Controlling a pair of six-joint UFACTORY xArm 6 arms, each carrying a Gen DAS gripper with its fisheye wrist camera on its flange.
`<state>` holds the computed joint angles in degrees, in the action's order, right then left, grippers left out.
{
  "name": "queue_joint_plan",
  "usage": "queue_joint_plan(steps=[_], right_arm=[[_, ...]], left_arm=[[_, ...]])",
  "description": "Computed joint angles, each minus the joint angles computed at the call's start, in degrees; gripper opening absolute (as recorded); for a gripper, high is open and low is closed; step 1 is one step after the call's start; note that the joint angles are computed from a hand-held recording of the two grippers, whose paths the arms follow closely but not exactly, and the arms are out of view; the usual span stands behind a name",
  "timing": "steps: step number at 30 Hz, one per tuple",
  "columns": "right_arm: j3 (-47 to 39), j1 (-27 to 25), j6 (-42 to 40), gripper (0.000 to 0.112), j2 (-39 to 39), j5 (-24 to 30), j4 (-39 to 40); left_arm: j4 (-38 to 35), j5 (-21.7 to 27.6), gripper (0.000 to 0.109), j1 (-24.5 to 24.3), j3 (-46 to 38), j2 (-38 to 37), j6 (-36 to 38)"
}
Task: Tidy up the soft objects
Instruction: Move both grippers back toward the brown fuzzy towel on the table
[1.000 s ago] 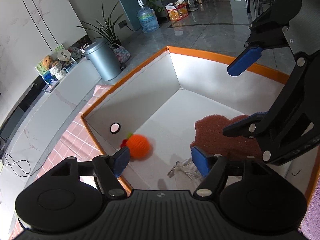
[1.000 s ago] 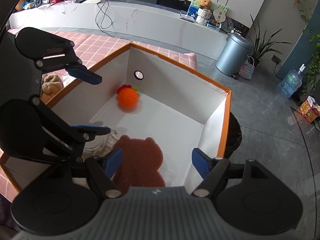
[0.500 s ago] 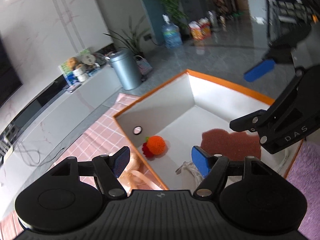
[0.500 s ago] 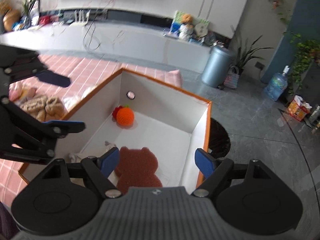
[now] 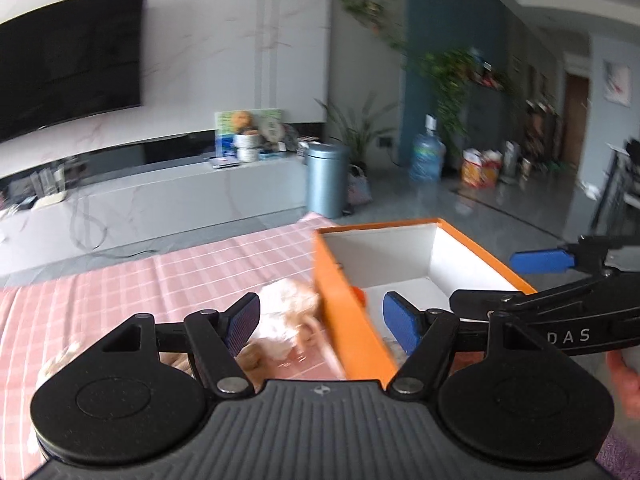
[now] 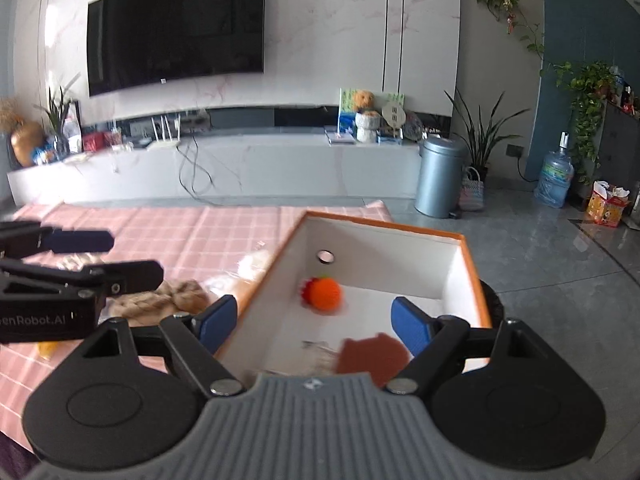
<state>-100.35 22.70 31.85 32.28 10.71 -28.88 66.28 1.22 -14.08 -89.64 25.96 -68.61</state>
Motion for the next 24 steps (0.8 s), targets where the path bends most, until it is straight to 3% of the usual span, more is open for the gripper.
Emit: queue_joint_plan(steps=[3,5,10,16,21,24], right_arm=[[1.0,0.9,8.0,0.087,-0.4,-2.1,-6.6],[1.4,1.6,11.0,0.087,-0.3,-3.5,-8.8],[1.1,3.4,20.7,0.086,0.4,-5.4,-20.0],[-0.8,5.8,17.2,0.086,3.0,-7.3,-19.3],[-3.2,8.2,8.4,0.086,6.0,-7.3,-13.0],[-5.8,9.8,-0.3,0.085,8.6,-6.3,-4.6]], left_arm=[[15.0,1.0,0.083,1.3,2.3,-3.1,-17.2],[21.3,2.3,0.083,1.6,4.0,-4.9,-25.3],[31.1,5.6,0.083,2.7,9.9,-9.6,-40.6],[34.2,7.0,0.083,5.4,15.8,-13.6,-47.8],[36.2,7.2,0.083,7.7,19.4,-15.4,-51.9],[39.8,6.9,0.083,8.7,21.0,-16.0,-56.0]])
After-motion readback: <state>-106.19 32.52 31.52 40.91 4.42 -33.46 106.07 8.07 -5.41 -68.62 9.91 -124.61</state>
